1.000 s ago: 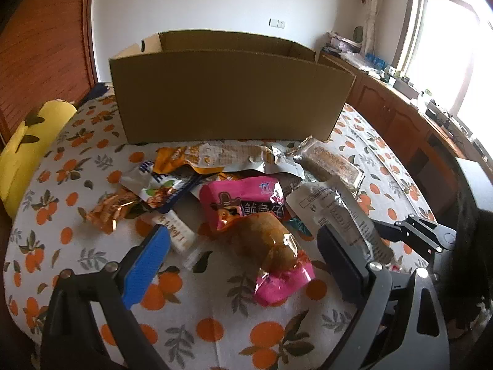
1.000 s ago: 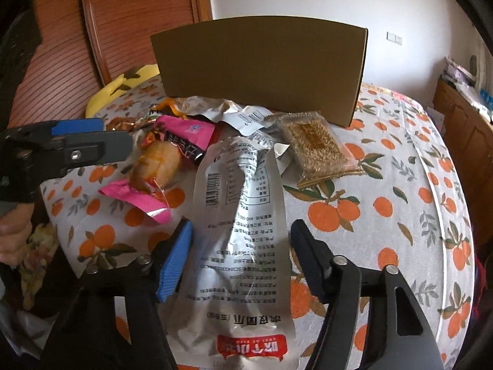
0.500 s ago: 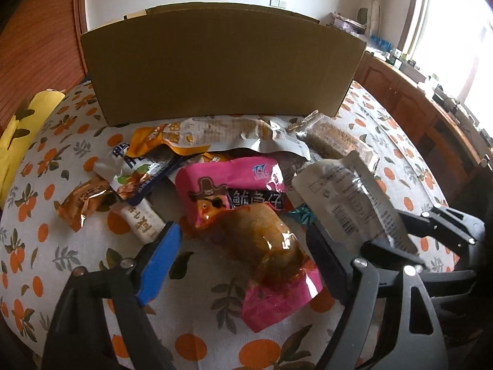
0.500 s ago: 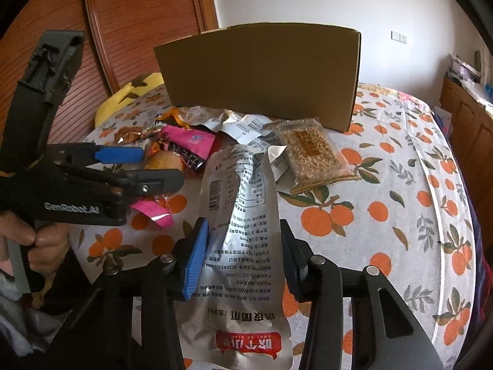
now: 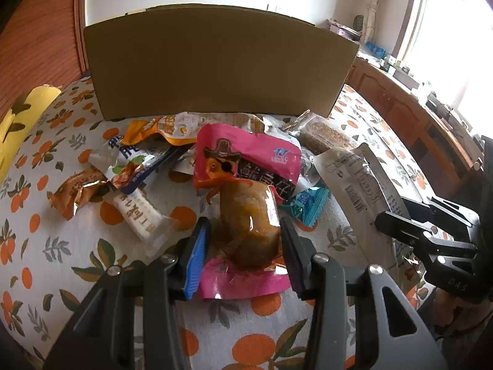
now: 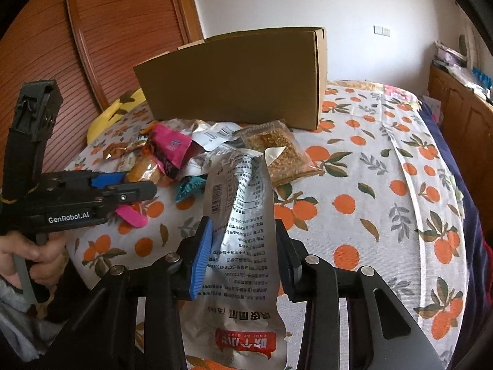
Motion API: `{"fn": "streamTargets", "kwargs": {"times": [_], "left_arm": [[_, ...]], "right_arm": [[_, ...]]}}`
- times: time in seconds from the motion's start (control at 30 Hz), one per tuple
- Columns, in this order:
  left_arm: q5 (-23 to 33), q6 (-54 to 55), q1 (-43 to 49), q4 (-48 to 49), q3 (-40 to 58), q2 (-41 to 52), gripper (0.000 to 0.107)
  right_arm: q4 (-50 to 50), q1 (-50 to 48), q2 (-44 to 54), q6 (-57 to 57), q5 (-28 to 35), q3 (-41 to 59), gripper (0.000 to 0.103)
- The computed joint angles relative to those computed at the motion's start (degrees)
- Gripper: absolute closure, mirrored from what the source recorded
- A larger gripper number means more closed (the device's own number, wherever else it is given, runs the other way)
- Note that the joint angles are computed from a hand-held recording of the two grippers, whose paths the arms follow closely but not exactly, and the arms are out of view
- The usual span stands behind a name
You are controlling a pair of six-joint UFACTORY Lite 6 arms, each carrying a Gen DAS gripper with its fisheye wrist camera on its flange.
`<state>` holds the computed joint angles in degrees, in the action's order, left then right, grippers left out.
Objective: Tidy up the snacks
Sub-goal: 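Close the left tool on the pink snack while the right tool grasps the white packet, then carry the pink snack with the left tool into the box and release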
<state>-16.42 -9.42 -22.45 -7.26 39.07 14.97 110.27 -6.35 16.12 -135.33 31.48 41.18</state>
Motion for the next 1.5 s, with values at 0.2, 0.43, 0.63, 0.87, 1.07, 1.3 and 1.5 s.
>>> {"fn": "streamTargets", "kwargs": {"times": [0.2,0.43,0.63,0.87,1.07,1.3,1.5], "left_arm": [[-0.69,0.16,0.25,0.6,0.89,1.45,0.059],[-2.99,0.64,-0.04,0.77,-0.67,0.84,0.068],[-6.08,-3.71,0.58,4.86,-5.97,-3.21,0.07],[-7.61,-4.19,1.16,5.78,-10.42,-8.88,0.07],[-8.36,-2.89,0.95,5.34,-12.36,-12.32,0.07],[-8.61,-3.36,1.12,5.92,-13.0,-13.58,0.07],[-7.6,-1.56,0.81,4.54,-14.28,-17.63,0.07]], "right_arm": [[-1.29,1.47,2.13,2.04,-1.43,2.52,0.061],[0.49,5.2,4.71,0.51,-5.3,5.31,0.052],[0.09,4.2,2.51,0.09,-4.07,3.85,0.064],[1.72,3.31,-2.74,-0.35,-2.14,0.55,0.084],[0.95,3.12,-7.21,1.01,-1.36,-1.89,0.103],[3.47,4.87,-9.03,-1.75,-3.53,-2.85,0.103],[1.44,5.39,-12.06,0.55,-4.24,-3.29,0.103]]}}
